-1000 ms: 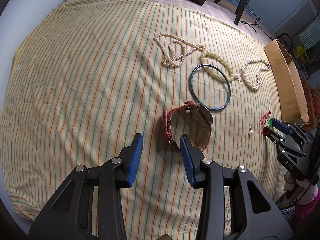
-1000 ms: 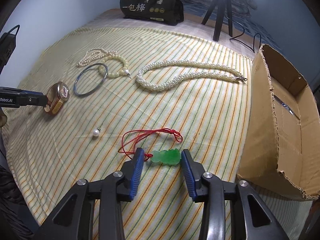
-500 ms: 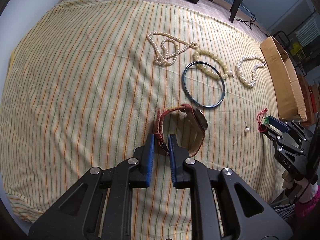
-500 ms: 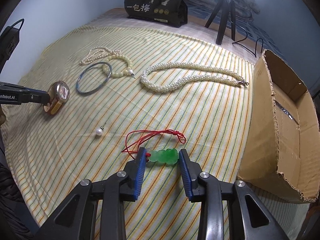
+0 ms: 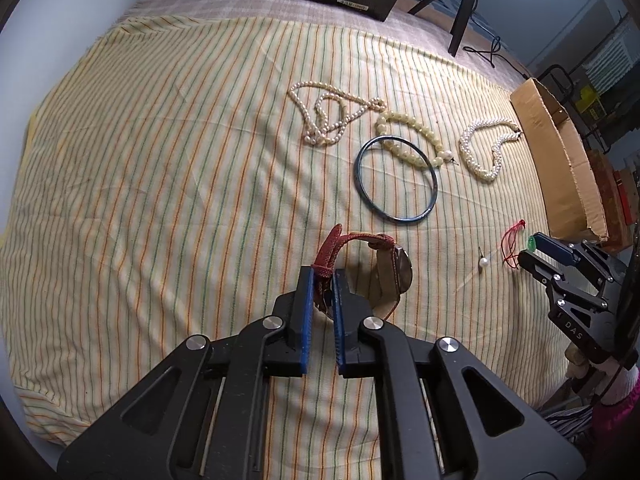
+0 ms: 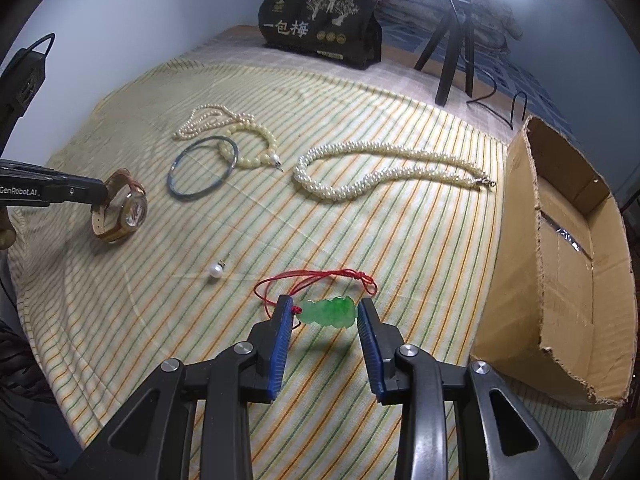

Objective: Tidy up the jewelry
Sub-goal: 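Close right gripper on jade pendant while left gripper closes on watch strap, then carry pendant with right tool while left tool carries watch over the box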

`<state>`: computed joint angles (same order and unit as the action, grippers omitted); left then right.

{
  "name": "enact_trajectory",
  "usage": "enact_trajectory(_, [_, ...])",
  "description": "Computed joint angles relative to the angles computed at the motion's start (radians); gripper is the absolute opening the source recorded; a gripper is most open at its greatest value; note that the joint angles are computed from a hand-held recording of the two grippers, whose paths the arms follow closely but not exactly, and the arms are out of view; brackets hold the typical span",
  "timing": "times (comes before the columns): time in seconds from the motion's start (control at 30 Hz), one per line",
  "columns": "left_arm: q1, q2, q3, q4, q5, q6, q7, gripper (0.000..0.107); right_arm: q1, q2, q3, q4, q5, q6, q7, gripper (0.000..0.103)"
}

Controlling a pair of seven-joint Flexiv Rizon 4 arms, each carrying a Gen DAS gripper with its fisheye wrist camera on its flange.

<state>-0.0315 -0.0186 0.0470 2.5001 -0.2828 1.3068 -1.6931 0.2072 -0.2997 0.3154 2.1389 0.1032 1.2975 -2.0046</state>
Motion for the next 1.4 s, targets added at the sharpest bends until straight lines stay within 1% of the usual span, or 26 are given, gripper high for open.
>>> enact_trajectory(0.1, [0.001,0.014,0.004,0.005,0.012,0.004,-0.008,0.007,-0.010,0.007,0.012,-0.004,0.021,-0.001,-0.014,0.033])
enact_trajectory(0.23, [0.002,0.027,0.005,0.001,0.052,0.014,-0.049,0.007,-0.019,0.020,0.024,-0.009,0.055,-0.003,-0.042,0.033])
enact_trajectory(0.4, [0.000,0.050,0.003,-0.005,0.094,0.024,-0.074,0.007,-0.037,0.043,0.036,-0.031,0.120,-0.015,-0.091,0.033])
enact_trajectory(0.47, [-0.005,0.060,0.000,-0.006,0.091,0.031,-0.075,0.007,-0.042,0.053,0.038,-0.045,0.151,-0.023,-0.111,0.033])
enact_trajectory(0.63, [-0.018,0.081,-0.004,-0.009,0.072,0.046,-0.065,0.007,-0.047,0.089,0.030,-0.075,0.230,-0.043,-0.168,0.033])
enact_trajectory(0.8, [-0.032,0.080,-0.016,-0.036,0.068,0.054,-0.072,0.007,-0.032,0.114,0.003,-0.100,0.269,-0.045,-0.188,0.033])
enact_trajectory(1.0, [-0.059,0.056,-0.035,-0.081,0.040,0.074,-0.067,0.007,-0.028,0.125,-0.031,-0.146,0.299,-0.070,-0.182,0.033])
enact_trajectory(1.1, [-0.073,0.044,-0.044,-0.108,0.029,0.087,-0.062,0.007,-0.043,0.132,-0.038,-0.181,0.341,-0.099,-0.198,0.033])
enact_trajectory(1.4, [-0.119,-0.008,-0.079,-0.187,-0.068,0.137,-0.003,0.007,-0.071,0.130,-0.081,-0.251,0.383,-0.094,-0.181,0.033])
